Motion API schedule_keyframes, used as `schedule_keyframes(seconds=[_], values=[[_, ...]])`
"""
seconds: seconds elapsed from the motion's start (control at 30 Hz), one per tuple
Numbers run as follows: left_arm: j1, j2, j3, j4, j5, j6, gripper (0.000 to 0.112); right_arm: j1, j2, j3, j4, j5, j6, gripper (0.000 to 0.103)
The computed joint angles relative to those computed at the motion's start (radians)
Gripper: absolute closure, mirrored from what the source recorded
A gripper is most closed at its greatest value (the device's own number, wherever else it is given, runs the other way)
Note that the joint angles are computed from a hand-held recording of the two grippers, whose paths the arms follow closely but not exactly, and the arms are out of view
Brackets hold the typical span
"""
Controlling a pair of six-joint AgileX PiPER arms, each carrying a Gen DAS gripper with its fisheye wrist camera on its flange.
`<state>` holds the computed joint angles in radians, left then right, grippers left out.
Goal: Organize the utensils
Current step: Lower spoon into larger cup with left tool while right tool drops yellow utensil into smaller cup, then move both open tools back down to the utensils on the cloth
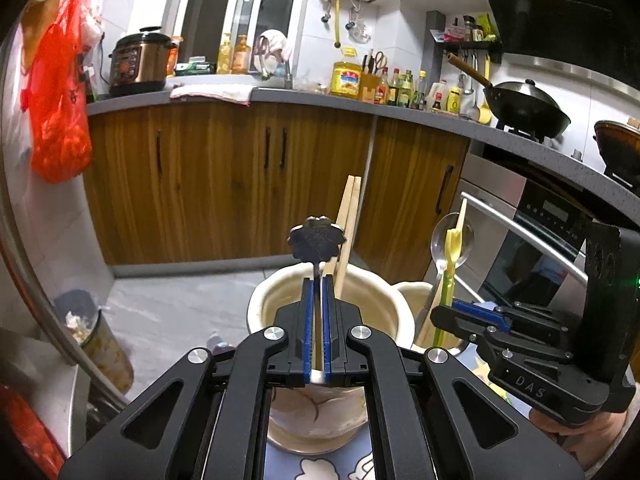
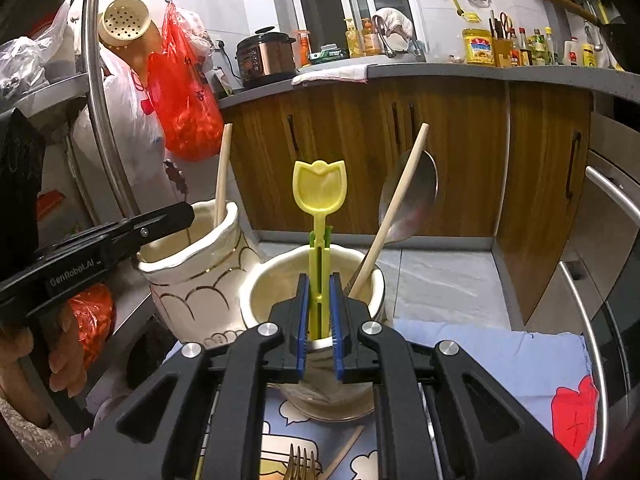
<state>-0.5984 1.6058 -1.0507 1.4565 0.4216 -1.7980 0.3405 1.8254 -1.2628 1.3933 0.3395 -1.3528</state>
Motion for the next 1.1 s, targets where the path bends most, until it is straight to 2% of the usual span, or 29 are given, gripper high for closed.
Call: schedule_keyframes(seconds=[0.2, 0.3, 0.33, 0.4, 0.47, 0.57, 0.6, 0.7, 0.77, 0.8, 0.87, 1.0, 1.1], values=[[0.0, 0.002, -0.003, -0.005, 0.001, 0.0, 0.109, 0.0, 0.003, -0.009, -0.022, -0.001, 0.034, 0.093], [0.001, 0.0, -0.002, -0.01, -0.002, 0.004, 0.108, -0.002, -0.002, -0.005, -0.003, -0.003, 0.024, 0.084], [-0.001, -0.001, 0.0, -0.009, 0.002, 0.004, 0.105, -0.003, -0.005, 0.001, 0.009, -0.002, 0.012, 0.079], [-0.001, -0.003, 0.002, -0.008, 0.0, 0.003, 0.098, -0.007, -0.008, 0.005, 0.031, 0.001, -0.006, 0.077], [-0.007, -0.01, 0.009, 0.007, 0.008, -0.013, 0.082, -0.009, -0.008, 0.005, 0.035, 0.003, -0.003, 0.073], [-0.019, -0.023, 0.008, 0.002, 0.028, -0.002, 0.075, -0.014, -0.02, 0.014, 0.057, 0.007, -0.013, 0.066], [-0.022, -0.025, 0.003, -0.016, 0.037, 0.017, 0.074, -0.014, -0.025, 0.01, 0.02, 0.009, 0.024, 0.065], [-0.048, -0.045, -0.011, -0.09, 0.088, 0.09, 0.066, -0.025, -0.067, 0.028, -0.018, 0.016, 0.062, 0.052], [-0.073, -0.054, -0.024, -0.142, 0.14, 0.144, 0.05, -0.036, -0.102, 0.049, -0.021, 0.023, 0.065, 0.041], [-0.081, -0.058, -0.029, -0.16, 0.154, 0.164, 0.047, -0.046, -0.128, 0.065, -0.041, 0.034, 0.08, 0.038], [-0.107, -0.07, -0.038, -0.22, 0.191, 0.232, 0.04, -0.059, -0.17, 0.091, -0.083, 0.047, 0.108, 0.025], [-0.194, -0.085, -0.037, -0.248, 0.331, 0.237, 0.027, -0.078, -0.259, 0.165, -0.115, 0.055, 0.109, 0.015], [-0.241, -0.109, -0.021, -0.269, 0.38, 0.221, 0.023, -0.097, -0.318, 0.216, -0.147, 0.071, 0.129, 0.01]])
